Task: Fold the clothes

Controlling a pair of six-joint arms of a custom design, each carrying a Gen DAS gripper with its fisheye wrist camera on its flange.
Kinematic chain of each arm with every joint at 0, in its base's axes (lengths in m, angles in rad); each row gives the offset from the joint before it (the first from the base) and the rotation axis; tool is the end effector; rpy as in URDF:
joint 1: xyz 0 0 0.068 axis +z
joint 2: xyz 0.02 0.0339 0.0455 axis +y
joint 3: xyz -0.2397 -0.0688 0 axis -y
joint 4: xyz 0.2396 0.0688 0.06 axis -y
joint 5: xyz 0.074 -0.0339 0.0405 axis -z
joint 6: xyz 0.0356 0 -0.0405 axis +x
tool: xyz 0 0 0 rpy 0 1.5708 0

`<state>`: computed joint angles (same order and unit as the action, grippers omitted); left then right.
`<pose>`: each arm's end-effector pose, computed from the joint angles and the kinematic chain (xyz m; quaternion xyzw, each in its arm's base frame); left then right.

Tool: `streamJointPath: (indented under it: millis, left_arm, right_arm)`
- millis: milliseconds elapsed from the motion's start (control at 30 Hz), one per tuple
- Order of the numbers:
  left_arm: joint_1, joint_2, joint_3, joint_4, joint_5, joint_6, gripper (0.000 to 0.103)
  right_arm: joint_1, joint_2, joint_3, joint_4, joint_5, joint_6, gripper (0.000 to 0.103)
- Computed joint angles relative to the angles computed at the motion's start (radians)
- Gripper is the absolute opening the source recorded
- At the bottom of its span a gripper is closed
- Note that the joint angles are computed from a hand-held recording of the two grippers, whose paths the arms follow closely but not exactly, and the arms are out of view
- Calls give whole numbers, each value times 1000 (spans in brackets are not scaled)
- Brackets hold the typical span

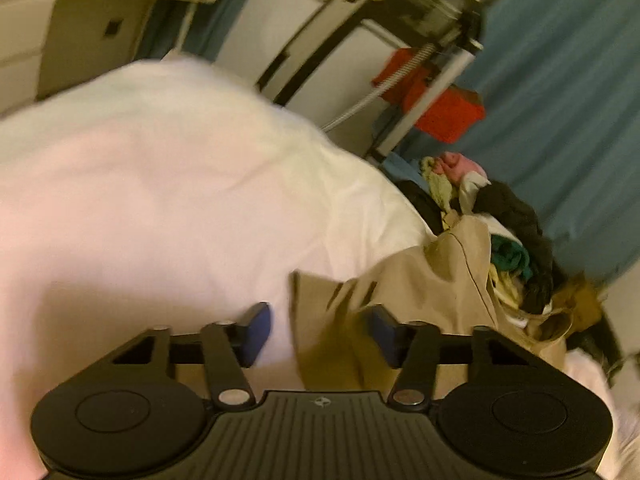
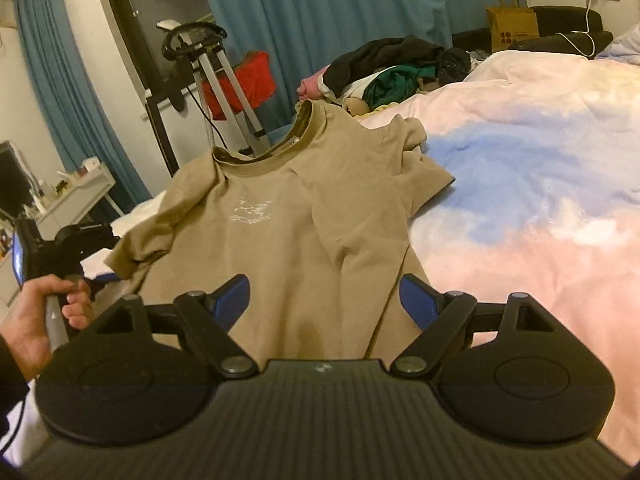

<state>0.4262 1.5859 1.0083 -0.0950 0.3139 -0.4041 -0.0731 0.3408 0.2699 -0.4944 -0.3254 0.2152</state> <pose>0.3155 0.1312 0.2054 -0.2968 0.8416 -0.1361 0.4303 0.1288 0.0020 0.1788 0.0470 0.8669 0.1753 0.4642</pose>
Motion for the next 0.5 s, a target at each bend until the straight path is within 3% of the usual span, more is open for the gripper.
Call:
streamJointPath:
  millis: [33,67,100,267,400,500]
  left_arm:
    - [-9,19,15,5,4,24,29]
    - [-11,42,45,-11,24,51,10]
    - [-10,67,84,-35,53,83,5]
    - [-26,184,397,-231,-31,280,3]
    - [-47,344,752,-350,-241,371,3]
    - [-58,468,961,-368,-362,413,3]
  right_arm:
    - [11,31,-2,29,10,5,83]
    - [22,58,-4,51,20,11,83]
    - [34,76,-6,67,38,16,83]
    - [77,125,10,101,86,18,83]
    - [110,129,11,143,135,6,83]
    - [126,125,-1,167,166,-6,83]
